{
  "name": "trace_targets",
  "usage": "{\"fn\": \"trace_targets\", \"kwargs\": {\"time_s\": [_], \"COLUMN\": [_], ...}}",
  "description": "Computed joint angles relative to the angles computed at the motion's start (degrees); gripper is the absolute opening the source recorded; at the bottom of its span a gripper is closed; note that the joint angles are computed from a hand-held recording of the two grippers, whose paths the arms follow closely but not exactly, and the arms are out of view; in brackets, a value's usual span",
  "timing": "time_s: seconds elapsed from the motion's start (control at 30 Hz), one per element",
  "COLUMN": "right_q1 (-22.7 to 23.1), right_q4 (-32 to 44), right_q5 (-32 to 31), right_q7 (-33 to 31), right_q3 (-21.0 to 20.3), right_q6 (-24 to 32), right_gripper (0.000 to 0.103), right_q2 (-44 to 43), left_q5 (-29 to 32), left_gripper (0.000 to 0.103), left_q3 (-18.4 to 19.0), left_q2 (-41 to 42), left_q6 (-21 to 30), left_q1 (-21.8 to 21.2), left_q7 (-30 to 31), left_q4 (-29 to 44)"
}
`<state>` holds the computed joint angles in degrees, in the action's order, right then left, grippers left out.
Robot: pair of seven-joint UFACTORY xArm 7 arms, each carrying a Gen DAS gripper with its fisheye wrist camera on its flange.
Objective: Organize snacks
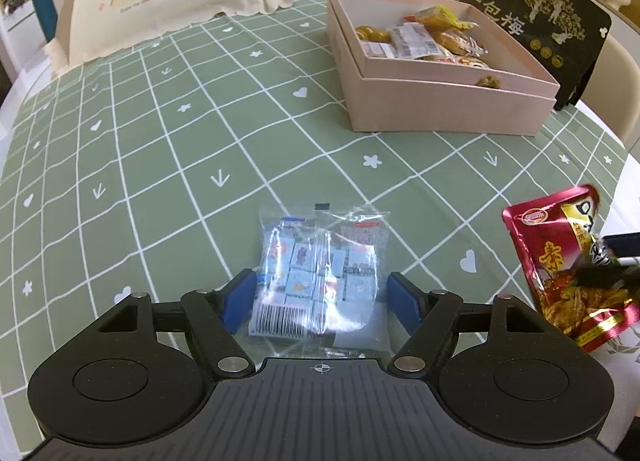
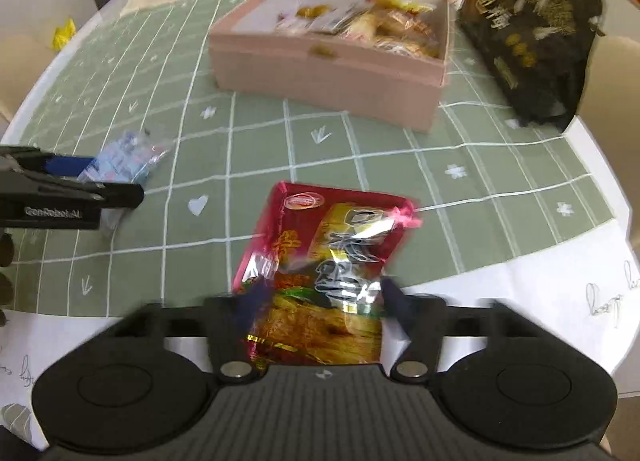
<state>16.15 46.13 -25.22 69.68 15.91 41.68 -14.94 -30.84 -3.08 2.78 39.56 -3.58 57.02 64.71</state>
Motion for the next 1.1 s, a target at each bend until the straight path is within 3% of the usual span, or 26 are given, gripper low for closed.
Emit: {"fn": "trace_targets", "kwargs": {"time_s": [0.1,0.2,0.23,0.27,0.37,0.5,0.53,0.6,0.67,0.73,0.77,0.97,1.03,1.07,1.1], "right_q1": [-0.3,-1.2,-1.3,-1.5,-2.0,-3.9,-4.0,-3.2,-1.6,0.6,1.4,2.9,2.4,2.1,1.7], "right_q4": [-1.7,-2.4,-3.1,-3.8,-5.8,-2.2,-0.6,3.9,7.6,7.2,7.2,5.5,3.9,2.7,1.5], "right_q5": [1.0,1.9,3.4,5.0,9.1,5.5,3.6,-1.1,-5.6,-6.5,-7.6,-7.6,-6.0,-4.9,-3.9], "right_q7": [0.0,-0.3,0.1,0.5,3.1,7.3,8.3,8.9,6.7,4.0,3.7,0.7,0.8,0.8,0.7], "right_q3": [-0.3,-0.4,-0.8,-1.5,-2.0,0.3,0.8,1.5,2.1,0.6,0.2,-0.9,-1.1,-1.4,-1.5], "right_q6": [0.0,-0.3,-1.0,-2.5,-7.2,-7.6,-6.5,-1.6,3.7,3.2,4.0,8.6,7.1,4.8,2.1], "right_gripper": [0.035,0.035,0.039,0.054,0.078,0.092,0.098,0.099,0.089,0.081,0.061,0.033,0.029,0.012,0.009], "right_q2": [-3.8,-4.2,-4.4,-4.3,-3.8,0.8,2.5,6.7,9.9,9.0,8.5,1.9,-1.5,-3.4,-5.0], "left_q5": [0.0,-0.2,-0.3,-0.5,-0.8,-0.8,-0.8,-0.8,-0.9,-1.2,-1.3,-1.9,-2.0,-2.1,-2.1], "left_gripper": [0.083,0.085,0.085,0.085,0.085,0.085,0.085,0.085,0.085,0.085,0.085,0.085,0.085,0.086,0.086], "left_q3": [-0.2,-0.3,-0.4,-0.4,-0.4,-0.4,-0.4,-0.3,-0.3,-0.3,-0.3,-0.2,-0.2,-0.2,-0.2], "left_q2": [0.2,0.2,0.1,0.0,-0.2,-0.3,-0.3,-0.2,-0.3,-0.2,-0.3,-0.4,-0.3,-0.3,-0.4], "left_q6": [-0.4,-0.8,-1.0,-1.1,-1.8,-2.6,-2.7,-2.4,-2.2,-2.1,-2.2,-2.3,-2.3,-2.3,-2.3], "left_q1": [-0.2,-0.3,-0.4,-0.4,-0.5,-0.6,-0.7,-0.6,-0.6,-0.5,-0.6,-0.5,-0.5,-0.4,-0.5], "left_q7": [0.1,0.4,0.5,0.6,0.7,0.6,0.5,0.6,0.6,0.9,0.9,1.7,1.9,2.0,1.9], "left_q4": [-0.1,-0.3,-0.4,-0.6,-1.1,-1.5,-1.5,-1.3,-1.3,-1.3,-1.4,-1.5,-1.5,-1.5,-1.6]}}
